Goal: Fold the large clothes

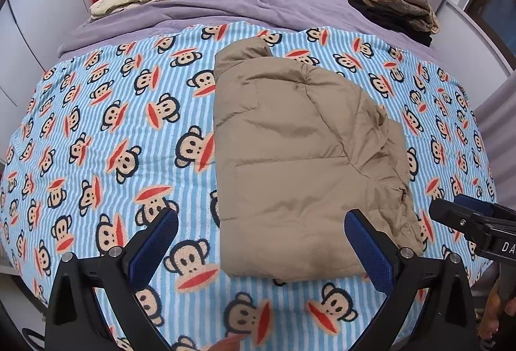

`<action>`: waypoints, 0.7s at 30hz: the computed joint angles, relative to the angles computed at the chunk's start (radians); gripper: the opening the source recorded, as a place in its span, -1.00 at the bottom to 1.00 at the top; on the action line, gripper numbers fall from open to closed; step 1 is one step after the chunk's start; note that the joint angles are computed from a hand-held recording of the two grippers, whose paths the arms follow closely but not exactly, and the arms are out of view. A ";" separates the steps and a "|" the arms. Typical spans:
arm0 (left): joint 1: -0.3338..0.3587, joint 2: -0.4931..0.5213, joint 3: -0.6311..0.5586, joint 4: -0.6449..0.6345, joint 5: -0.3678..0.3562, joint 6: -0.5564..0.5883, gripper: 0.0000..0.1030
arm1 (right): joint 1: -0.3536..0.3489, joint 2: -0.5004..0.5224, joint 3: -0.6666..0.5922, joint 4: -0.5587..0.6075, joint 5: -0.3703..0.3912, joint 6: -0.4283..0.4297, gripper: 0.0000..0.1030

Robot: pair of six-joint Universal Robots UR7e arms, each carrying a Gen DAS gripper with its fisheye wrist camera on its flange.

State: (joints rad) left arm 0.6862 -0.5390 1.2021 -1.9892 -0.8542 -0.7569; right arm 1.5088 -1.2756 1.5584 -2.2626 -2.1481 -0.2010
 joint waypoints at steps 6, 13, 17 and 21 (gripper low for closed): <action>-0.020 -0.004 -0.039 0.044 0.023 -0.010 1.00 | 0.052 0.014 -0.014 -0.087 -0.039 -0.025 0.99; -0.040 -0.008 -0.110 0.133 0.093 -0.060 1.00 | 0.099 0.017 -0.036 -0.155 -0.068 -0.049 1.00; -0.053 -0.011 -0.140 0.149 0.124 -0.058 1.00 | 0.128 0.026 -0.065 -0.154 -0.104 -0.054 1.00; -0.068 -0.008 -0.167 0.180 0.165 -0.069 1.00 | 0.148 0.028 -0.077 -0.178 -0.120 -0.068 1.00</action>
State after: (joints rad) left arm 0.6179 -0.5472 1.0347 -1.8096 -0.6895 -0.8260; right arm 1.6570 -1.2473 1.4816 -2.4410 -2.2677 -0.2689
